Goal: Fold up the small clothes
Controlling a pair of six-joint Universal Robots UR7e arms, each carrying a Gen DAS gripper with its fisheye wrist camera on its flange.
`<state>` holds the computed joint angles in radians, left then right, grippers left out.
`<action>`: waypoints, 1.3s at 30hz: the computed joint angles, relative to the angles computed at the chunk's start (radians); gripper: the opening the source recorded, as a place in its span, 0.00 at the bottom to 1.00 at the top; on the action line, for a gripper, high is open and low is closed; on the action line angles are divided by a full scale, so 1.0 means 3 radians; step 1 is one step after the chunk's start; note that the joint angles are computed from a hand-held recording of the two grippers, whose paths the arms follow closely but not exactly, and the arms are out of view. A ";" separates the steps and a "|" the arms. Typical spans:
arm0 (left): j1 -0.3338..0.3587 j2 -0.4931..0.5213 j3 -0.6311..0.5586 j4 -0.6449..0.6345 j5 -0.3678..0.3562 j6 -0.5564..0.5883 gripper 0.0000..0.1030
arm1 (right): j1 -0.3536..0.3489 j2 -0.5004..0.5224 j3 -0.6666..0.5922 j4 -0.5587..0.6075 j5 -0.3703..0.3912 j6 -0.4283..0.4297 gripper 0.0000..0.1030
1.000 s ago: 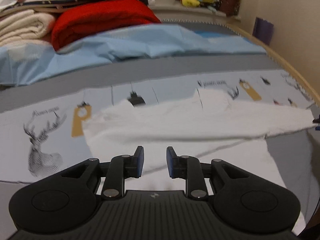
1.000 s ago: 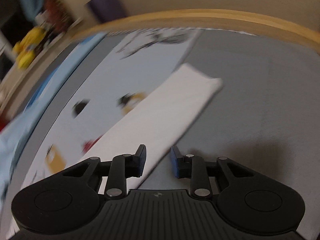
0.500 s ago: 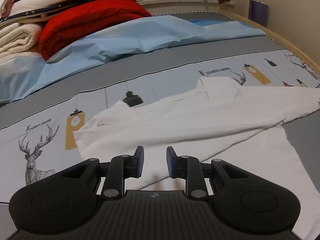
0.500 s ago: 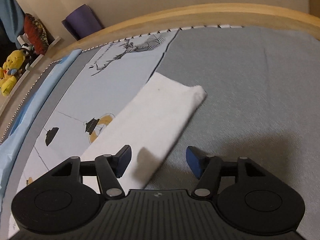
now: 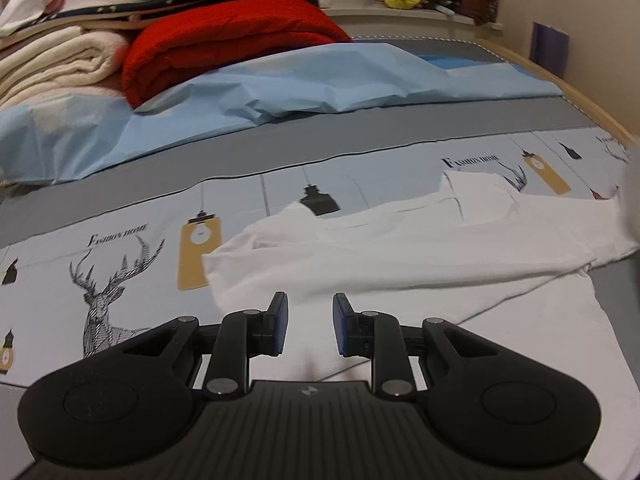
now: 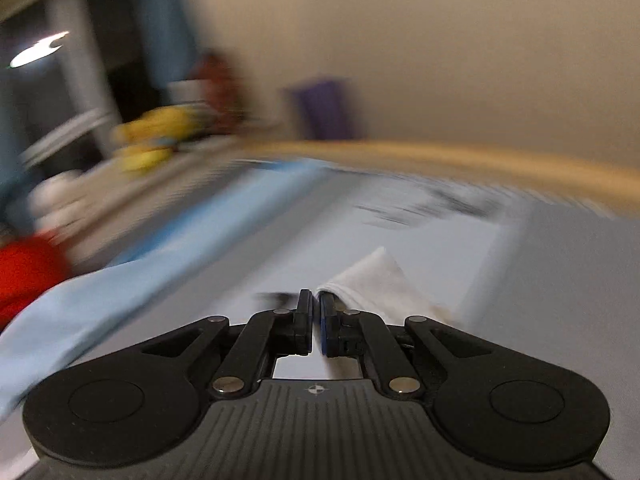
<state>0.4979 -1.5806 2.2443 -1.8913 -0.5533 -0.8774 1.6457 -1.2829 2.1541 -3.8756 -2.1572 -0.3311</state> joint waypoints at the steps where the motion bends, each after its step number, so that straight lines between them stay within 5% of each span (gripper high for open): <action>1: 0.0004 -0.0023 -0.0013 0.0066 -0.0001 -0.0059 0.26 | 0.0175 0.0088 -0.0010 0.0007 0.0087 -0.0160 0.03; 4: 0.0020 -0.0100 -0.0048 0.0245 -0.0006 -0.0230 0.26 | 0.0629 0.0268 0.0026 0.0296 0.0536 -0.0479 0.03; 6: 0.0040 -0.0154 -0.0068 0.0317 -0.0021 -0.0315 0.26 | 0.0855 0.0281 0.0060 0.0900 0.0942 -0.0531 0.04; 9: 0.0068 -0.0231 -0.0098 0.0388 -0.0040 -0.0432 0.26 | 0.1015 0.0321 0.0038 0.1948 0.1536 -0.0496 0.27; 11: 0.0082 -0.0285 -0.0115 0.0412 -0.0050 -0.0503 0.26 | 0.1124 0.0300 -0.0016 0.2549 0.1669 -0.0466 0.32; 15: 0.0094 -0.0364 -0.0148 0.0420 -0.0064 -0.0580 0.26 | 0.1305 0.0306 -0.0111 0.2797 0.1423 -0.0289 0.35; 22: 0.0128 -0.0393 -0.0200 0.0423 -0.0060 -0.0677 0.26 | 0.1575 0.0182 -0.0350 0.2983 0.0350 0.0610 0.44; 27: 0.0182 -0.0356 -0.0223 0.0424 -0.0056 -0.0736 0.26 | 0.1288 -0.0035 0.0049 0.2429 0.0240 0.1021 0.46; 30: 0.0228 -0.0299 -0.0242 0.0401 -0.0061 -0.0762 0.26 | 0.1132 -0.0029 0.0092 0.2546 0.0114 0.1177 0.46; 39: 0.0436 -0.0169 -0.0242 -0.0103 -0.0092 -0.0523 0.26 | 0.0988 -0.0041 0.0037 0.2434 0.0168 0.0995 0.45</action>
